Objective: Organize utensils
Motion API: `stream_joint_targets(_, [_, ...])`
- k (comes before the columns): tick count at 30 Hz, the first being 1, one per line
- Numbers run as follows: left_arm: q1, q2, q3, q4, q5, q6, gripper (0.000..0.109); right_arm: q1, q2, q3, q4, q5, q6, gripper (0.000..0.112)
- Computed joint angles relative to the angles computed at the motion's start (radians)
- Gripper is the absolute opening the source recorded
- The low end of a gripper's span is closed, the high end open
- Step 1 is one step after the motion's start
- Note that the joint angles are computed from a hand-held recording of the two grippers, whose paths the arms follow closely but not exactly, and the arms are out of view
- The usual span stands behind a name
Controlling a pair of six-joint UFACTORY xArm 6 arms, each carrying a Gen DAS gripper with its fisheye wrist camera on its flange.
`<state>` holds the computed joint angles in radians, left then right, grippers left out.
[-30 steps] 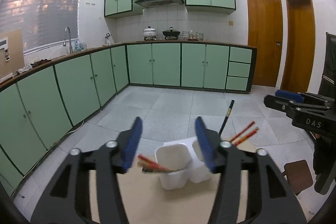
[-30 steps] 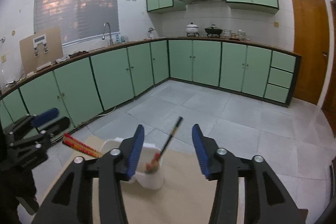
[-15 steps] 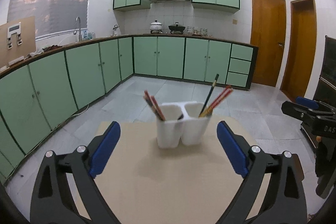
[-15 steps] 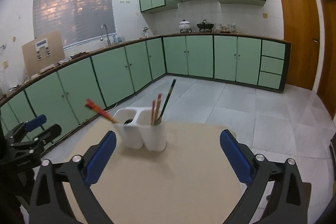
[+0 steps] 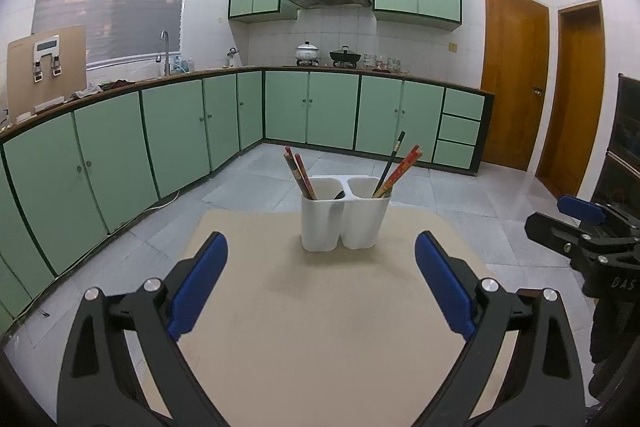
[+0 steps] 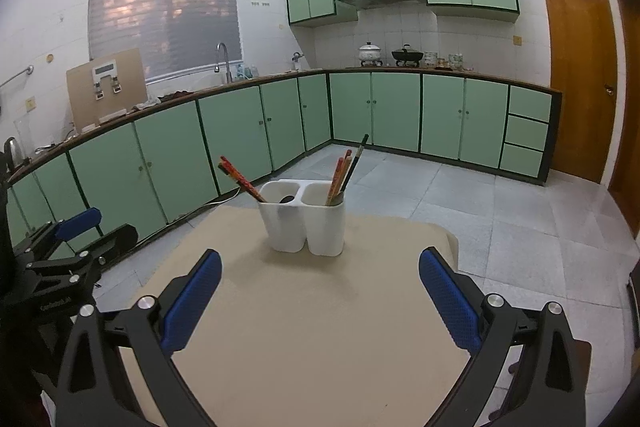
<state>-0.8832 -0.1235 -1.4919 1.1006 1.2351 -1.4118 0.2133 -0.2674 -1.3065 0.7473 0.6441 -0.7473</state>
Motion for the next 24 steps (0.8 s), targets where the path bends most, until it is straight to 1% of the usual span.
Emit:
stream_joint_targets(6, [-0.055,-0.004,-0.014,0.031,0.056,-0.003,0.092,0.011,-0.066,0.056,0.001,0.001,-0.022,0.097])
stream_joint_targets(14, [-0.101,-0.02,-0.011,0.055,0.111,-0.019,0.092,0.018,-0.11,0.078,0.022,0.019,-0.04,0.097])
stream_joint_targets(24, [-0.107,-0.015,-0.019,0.059,0.117,-0.012,0.093,0.025,-0.12,0.082,0.021,0.014,-0.047,0.097])
